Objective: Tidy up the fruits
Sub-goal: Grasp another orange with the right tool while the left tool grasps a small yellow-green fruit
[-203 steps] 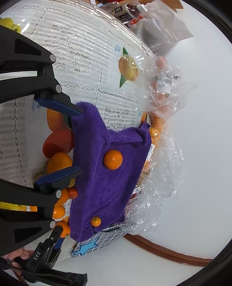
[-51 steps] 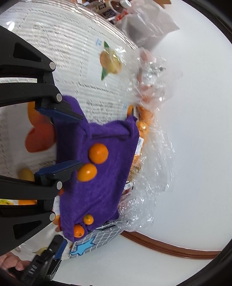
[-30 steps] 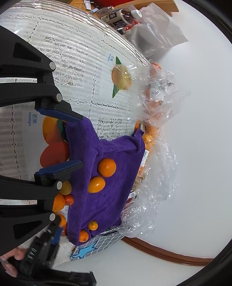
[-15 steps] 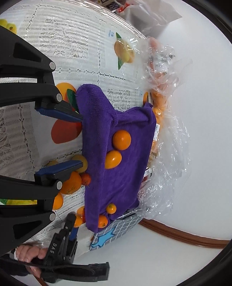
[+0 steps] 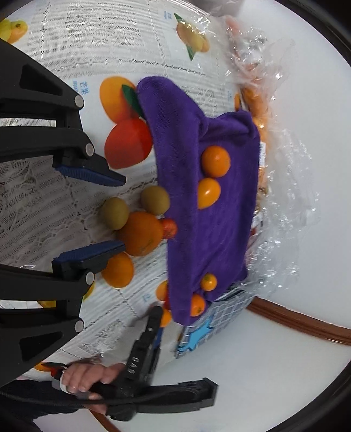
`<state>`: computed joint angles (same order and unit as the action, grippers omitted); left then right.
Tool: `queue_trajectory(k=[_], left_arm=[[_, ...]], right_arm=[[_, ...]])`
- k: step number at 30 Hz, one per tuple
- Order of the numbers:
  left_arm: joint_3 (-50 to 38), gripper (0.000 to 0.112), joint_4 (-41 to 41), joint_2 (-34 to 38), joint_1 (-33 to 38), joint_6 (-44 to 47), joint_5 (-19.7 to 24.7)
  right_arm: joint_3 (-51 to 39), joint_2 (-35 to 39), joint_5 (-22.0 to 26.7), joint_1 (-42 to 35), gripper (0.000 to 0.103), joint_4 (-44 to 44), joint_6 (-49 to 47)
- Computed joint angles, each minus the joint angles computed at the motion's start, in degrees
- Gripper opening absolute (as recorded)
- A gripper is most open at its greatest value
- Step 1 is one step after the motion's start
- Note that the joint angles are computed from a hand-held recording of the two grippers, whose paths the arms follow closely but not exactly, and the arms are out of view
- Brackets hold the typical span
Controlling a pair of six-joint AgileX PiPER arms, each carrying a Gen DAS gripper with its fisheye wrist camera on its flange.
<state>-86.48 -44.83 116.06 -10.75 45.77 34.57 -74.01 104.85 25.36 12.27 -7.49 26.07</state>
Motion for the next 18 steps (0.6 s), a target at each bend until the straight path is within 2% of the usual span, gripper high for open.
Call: queue_trajectory(k=[2, 4, 7, 9, 12, 14, 18], left_arm=[[-1.6, 0.026, 3.65, 0.94, -0.45, -3.66, 0.87], [-1.35, 0.026, 2.87, 0.83, -0.34, -3.11, 0.63], [1.02, 0.025, 2.53, -0.86, -0.14, -2.99, -3.37], [1.2, 0.025, 8.28, -1.2, -0.22, -9.61, -6.56], [-0.96, 0.026, 14.41, 0.23, 0.78, -18.3, -6.07], [-1.41, 0.026, 12.74, 0.71, 1.56, -17.92, -5.5], [-1.72, 0.026, 15.3, 0.92, 1.09, -20.06, -5.48]], right_arm=[[-0.21, 0.2, 0.19, 0.1, 0.033, -0.07, 0.28], [-0.36, 0.35, 0.23, 0.53, 0.033, -1.51, 1.44], [0.09, 0.09, -0.27, 0.93, 0.033, -2.85, 2.32], [0.27, -0.01, -0.56, 0.99, 0.033, -3.34, 2.85], [0.34, -0.06, -0.57, 0.59, 0.033, -2.37, 2.2], [0.14, 0.11, -0.29, 0.4, 0.033, -1.7, 1.65], [-0.49, 0.51, 0.57, 0.73, 0.033, -2.39, 1.97]])
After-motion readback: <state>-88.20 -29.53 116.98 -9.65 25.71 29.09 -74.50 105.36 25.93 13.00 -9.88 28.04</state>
